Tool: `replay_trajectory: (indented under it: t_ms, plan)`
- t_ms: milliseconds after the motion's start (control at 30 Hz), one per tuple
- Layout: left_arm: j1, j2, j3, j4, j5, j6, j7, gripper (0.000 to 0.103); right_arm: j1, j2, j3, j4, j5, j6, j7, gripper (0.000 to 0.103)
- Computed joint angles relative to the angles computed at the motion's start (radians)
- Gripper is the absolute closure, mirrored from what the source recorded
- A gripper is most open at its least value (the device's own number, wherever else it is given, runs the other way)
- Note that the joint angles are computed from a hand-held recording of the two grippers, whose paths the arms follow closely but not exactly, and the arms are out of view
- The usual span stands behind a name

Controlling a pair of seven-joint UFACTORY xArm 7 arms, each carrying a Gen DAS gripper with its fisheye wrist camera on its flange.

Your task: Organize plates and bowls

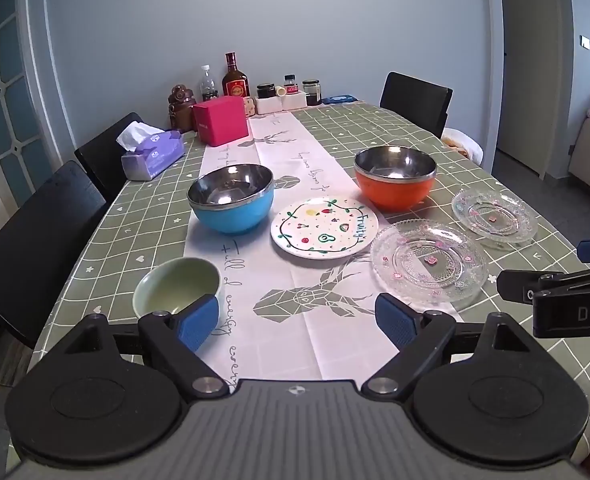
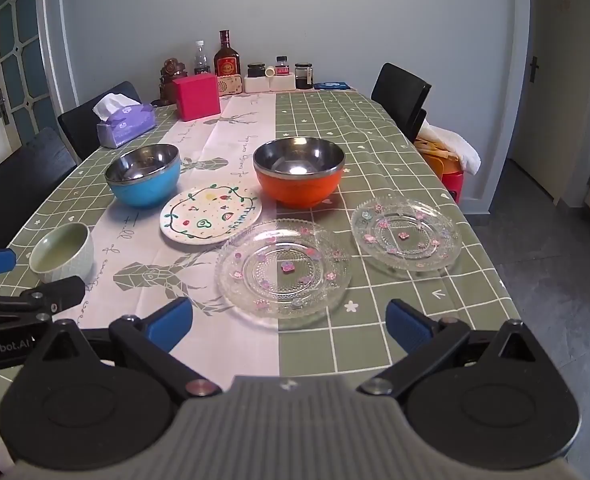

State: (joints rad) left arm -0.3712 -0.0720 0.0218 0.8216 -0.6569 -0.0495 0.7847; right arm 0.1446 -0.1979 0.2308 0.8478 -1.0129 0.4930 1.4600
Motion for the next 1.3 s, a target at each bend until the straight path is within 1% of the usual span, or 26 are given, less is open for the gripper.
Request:
replay_trajectory:
  t_ms: [100, 200, 667, 767, 1100, 1300]
  plan:
    - [0.015, 0.003, -0.011, -0.001, 0.028, 0.001, -0.026, 0.0, 0.001, -0.002, -0.001, -0.001, 0.003, 0.002, -0.002, 0.003]
    - [0.016, 0.003, -0.011, 0.0, 0.031, 0.001, -0.028, 0.0, 0.0, 0.0, -0.002, 0.0, 0.01, 0.003, -0.007, 0.003]
    - [0.011, 0.006, -0.008, 0.002, 0.015, -0.004, -0.015, 0.0, 0.0, 0.002, -0.002, 0.0, 0.016, 0.008, -0.001, 0.003]
    - [0.001, 0.008, 0.001, 0.008, -0.02, 0.002, 0.017, 0.0, 0.001, 0.003, -0.002, 0.0, 0.015, 0.009, 0.001, 0.003]
    - [0.023, 0.009, -0.02, 0.005, -0.009, -0.001, 0.006, 0.0, 0.0, 0.001, -0.003, -0.002, 0.021, 0.007, -0.006, 0.003]
    - [0.019, 0.008, -0.016, 0.004, -0.014, -0.001, 0.009, 0.0, 0.0, -0.001, -0.003, -0.006, 0.027, 0.009, -0.009, 0.003]
